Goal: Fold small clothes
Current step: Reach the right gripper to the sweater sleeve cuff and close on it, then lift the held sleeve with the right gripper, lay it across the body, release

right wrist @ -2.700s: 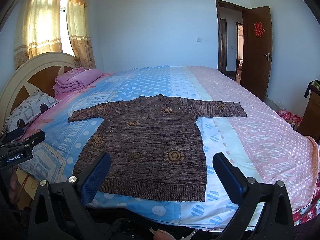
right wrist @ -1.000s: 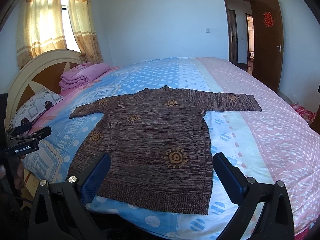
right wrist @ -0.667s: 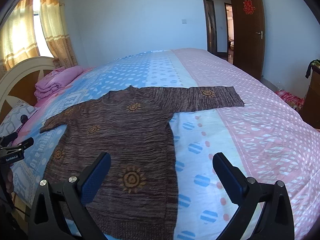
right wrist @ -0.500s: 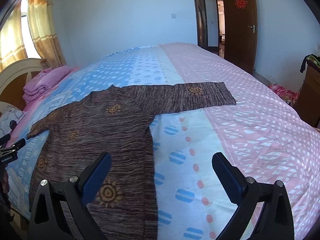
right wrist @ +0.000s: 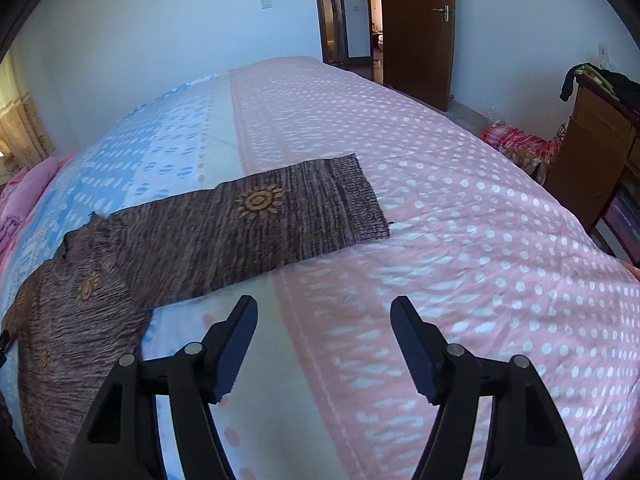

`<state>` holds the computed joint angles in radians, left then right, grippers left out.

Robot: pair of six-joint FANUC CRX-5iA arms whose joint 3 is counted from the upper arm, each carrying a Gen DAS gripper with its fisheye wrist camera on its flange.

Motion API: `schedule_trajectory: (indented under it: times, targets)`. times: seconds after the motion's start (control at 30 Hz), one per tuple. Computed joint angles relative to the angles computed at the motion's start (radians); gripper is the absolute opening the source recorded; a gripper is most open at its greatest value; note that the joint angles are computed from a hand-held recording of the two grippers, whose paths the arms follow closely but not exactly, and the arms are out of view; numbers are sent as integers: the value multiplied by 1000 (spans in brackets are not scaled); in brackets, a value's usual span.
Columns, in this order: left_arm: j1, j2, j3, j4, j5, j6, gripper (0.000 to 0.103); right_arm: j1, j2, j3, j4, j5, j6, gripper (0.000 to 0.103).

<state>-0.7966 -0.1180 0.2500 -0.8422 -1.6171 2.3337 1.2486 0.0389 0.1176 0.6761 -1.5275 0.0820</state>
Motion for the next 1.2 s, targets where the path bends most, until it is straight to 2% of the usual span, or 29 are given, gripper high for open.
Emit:
schedule_trajectory:
  times: [0.07, 0.13, 0.33, 0.5, 0.57, 0.67, 0.73, 0.8, 0.9, 1.03, 1.2]
  targets:
    - [32, 20, 4, 21, 21, -2, 103, -52, 8, 3, -20, 19, 27, 64]
    - [56, 41, 13, 24, 29, -4, 103, -100, 15, 6, -35, 43, 52, 56]
    - [84, 92, 44, -10, 34, 4, 103, -240, 67, 56, -79, 105, 122, 55]
    - [118, 111, 50, 4, 39, 4, 103, -304, 122, 107, -100, 112, 187, 54]
    - [128, 118, 50, 7, 36, 1, 103, -324, 133, 118, -129, 118, 194, 50]
    - [149, 125, 49, 14, 32, -3, 103, -325, 152, 129, -129, 111, 216, 41]
    - [168, 127, 48, 24, 30, -3, 103, -319, 162, 150, -141, 113, 257, 16]
    - [189, 120, 40, 44, 36, 6, 103, -316, 184, 189, -153, 88, 301, 10]
    - [202, 101, 22, 65, 51, 17, 103, -314, 190, 226, -173, 78, 325, 10]
    - [198, 78, 3, 62, 65, 29, 103, -288, 195, 269, -144, 64, 331, 10]
    - [207, 52, -22, 61, 76, 41, 103, -235, 232, 383, -81, 22, 358, 9]
